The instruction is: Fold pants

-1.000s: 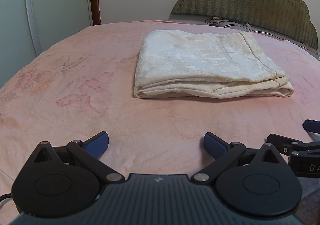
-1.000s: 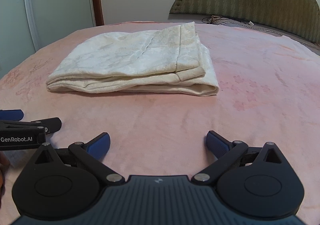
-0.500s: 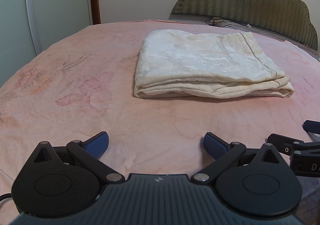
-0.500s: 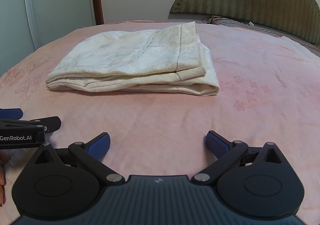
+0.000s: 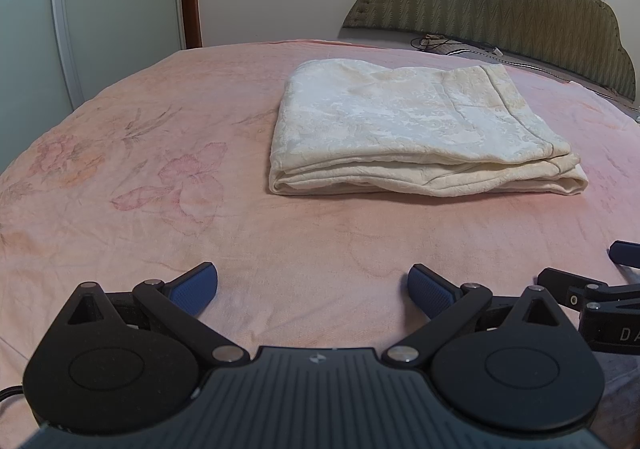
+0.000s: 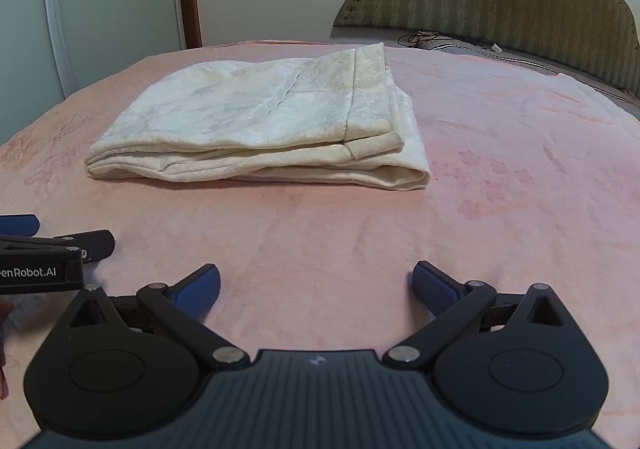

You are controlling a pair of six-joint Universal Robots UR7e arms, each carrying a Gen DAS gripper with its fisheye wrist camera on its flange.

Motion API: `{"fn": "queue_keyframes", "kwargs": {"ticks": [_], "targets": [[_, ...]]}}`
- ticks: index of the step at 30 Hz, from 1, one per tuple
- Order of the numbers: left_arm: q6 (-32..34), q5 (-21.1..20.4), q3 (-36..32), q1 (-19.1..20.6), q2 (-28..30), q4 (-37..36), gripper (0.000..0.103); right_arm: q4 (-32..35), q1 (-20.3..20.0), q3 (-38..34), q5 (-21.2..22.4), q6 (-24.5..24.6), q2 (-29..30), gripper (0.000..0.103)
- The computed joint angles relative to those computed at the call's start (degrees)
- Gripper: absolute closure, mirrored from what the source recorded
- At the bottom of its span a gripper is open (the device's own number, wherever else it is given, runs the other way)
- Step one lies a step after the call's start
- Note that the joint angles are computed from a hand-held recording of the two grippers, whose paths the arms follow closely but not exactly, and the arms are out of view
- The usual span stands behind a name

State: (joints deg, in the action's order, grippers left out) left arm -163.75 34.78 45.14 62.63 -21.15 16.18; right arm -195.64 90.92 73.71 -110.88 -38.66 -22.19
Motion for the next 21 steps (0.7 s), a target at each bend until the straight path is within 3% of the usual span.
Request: {"fn": "queue_keyframes", "kwargs": {"ticks": [21], "targets": [[-0.1,0.0,0.0,0.0,0.0,0.0,0.0,0.1,-0.2,0.3,0.7,0.5,-0.3,0.0]]}}
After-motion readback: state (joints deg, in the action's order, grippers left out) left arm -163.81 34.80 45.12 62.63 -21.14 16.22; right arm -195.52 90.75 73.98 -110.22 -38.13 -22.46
